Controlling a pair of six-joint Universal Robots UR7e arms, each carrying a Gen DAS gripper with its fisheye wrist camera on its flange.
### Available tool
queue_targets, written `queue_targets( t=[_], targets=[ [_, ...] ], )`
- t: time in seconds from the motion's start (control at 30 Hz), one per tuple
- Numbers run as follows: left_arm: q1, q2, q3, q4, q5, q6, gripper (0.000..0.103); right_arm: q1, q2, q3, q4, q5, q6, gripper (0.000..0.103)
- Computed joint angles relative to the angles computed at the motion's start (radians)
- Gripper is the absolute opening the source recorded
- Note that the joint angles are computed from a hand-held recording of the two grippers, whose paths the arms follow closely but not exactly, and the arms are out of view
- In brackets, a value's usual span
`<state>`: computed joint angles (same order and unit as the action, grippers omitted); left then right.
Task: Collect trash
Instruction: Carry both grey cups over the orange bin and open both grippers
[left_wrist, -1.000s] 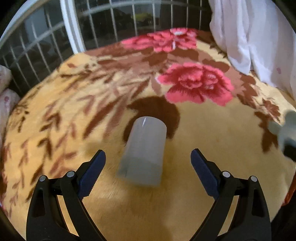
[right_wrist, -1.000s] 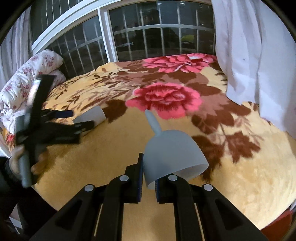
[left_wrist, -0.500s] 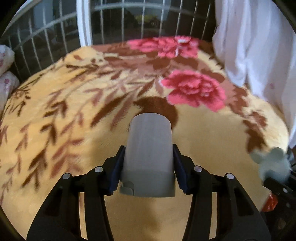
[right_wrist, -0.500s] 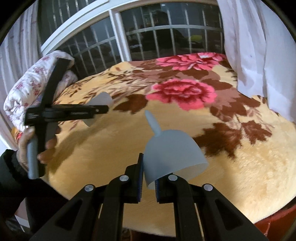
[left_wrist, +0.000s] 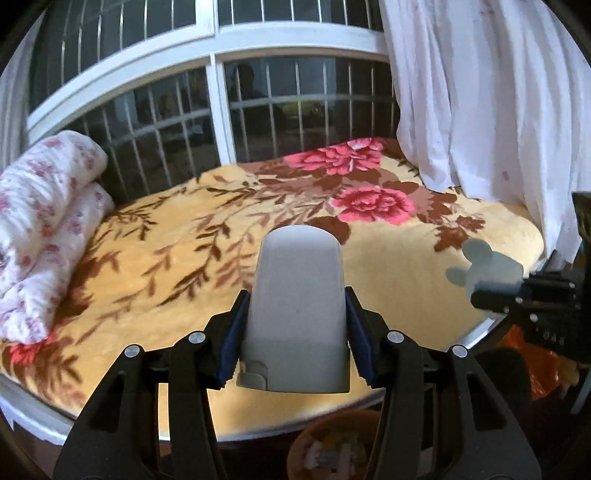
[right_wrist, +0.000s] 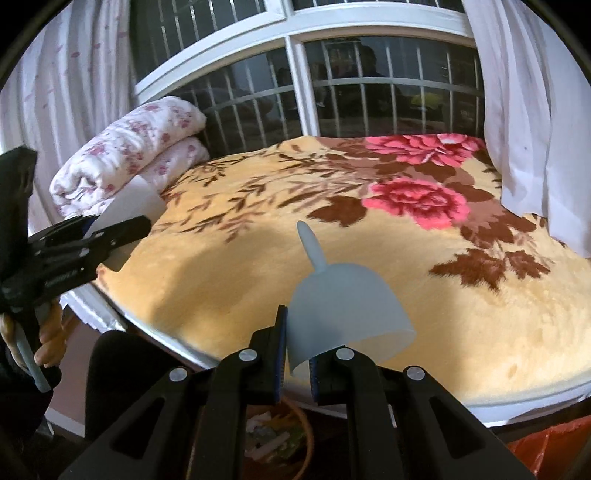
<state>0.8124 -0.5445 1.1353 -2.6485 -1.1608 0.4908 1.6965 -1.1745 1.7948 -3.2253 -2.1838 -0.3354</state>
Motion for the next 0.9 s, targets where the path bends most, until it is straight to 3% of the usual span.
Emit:
queue_targets(
  t=[0.23,0.37,0.5,0.57,0.67,0.9],
  targets=[
    [0.018,-0.152,0.231,-0.003,-0.070,-0.030,0.049,0.053,-0.022,0.110,-0.034,-0.008,0.027,0.010],
    [0.051,-0.168,0.288,0.121,-0.081,-0.003,0.049,0.040,-0.011,0.158,0.086,0.008,0.044,0.010],
    [0.093,-0.099,0.264,0.281,0.002,-0.022,0.049,-0.027,0.035,0.160,0.224,0.037,0.111,0.010],
    [0.108,-0.052,0.236,0.339,0.070,-0.068,0.049,-0.062,0.060,0.148,0.285,0.062,0.141,0.010],
    [0.131,0.006,0.169,0.450,0.116,-0.148,0.049,-0.097,0.112,0.120,0.336,0.052,0.153,0.010],
    [0.149,0.050,0.095,0.565,0.116,-0.181,0.051,-0.135,0.155,0.066,0.442,0.083,0.178,0.012]
  ],
)
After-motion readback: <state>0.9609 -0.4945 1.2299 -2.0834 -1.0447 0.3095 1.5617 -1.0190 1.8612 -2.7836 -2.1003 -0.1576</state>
